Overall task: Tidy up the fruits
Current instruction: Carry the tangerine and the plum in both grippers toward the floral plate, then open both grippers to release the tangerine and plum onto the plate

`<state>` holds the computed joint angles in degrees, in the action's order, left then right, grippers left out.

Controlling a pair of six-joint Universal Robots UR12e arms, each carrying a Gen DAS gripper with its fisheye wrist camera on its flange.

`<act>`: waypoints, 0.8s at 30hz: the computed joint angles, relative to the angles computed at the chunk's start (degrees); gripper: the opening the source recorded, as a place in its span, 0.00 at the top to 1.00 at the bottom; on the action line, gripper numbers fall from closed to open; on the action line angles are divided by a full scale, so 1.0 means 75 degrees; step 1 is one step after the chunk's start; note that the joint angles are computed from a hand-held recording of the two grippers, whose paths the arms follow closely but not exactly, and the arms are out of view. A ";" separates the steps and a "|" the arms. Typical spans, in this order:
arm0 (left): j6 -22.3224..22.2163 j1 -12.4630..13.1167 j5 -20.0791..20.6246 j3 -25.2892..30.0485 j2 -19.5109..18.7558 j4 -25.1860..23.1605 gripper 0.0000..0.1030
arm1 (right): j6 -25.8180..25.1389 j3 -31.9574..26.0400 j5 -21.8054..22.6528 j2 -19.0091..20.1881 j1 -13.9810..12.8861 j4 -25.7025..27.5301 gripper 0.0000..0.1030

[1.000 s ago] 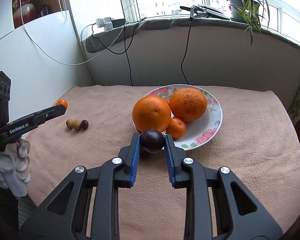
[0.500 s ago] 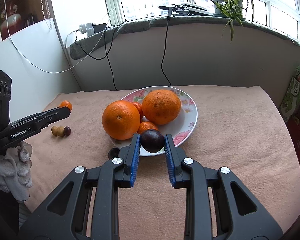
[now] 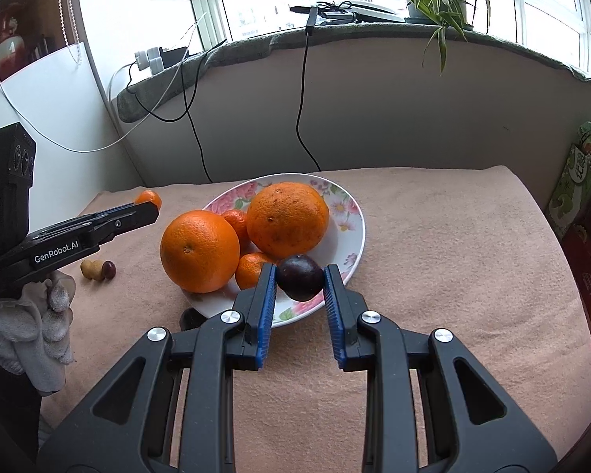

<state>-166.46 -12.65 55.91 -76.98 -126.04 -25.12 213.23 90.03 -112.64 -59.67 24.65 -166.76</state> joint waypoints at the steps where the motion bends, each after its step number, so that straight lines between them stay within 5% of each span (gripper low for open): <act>1: 0.0007 -0.0014 0.0021 0.0051 -0.0031 -0.0030 0.80 | -0.0005 -0.0014 0.0019 0.0014 -0.0012 0.0009 0.75; 24: 0.0131 -0.0152 0.0173 0.0886 -0.0528 -0.0851 0.80 | -0.0129 -0.0255 0.0347 0.0246 -0.0124 0.0141 0.75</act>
<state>-165.47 -13.79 57.21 -70.34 -130.00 -31.51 212.26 88.12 -110.04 -57.82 23.72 -165.71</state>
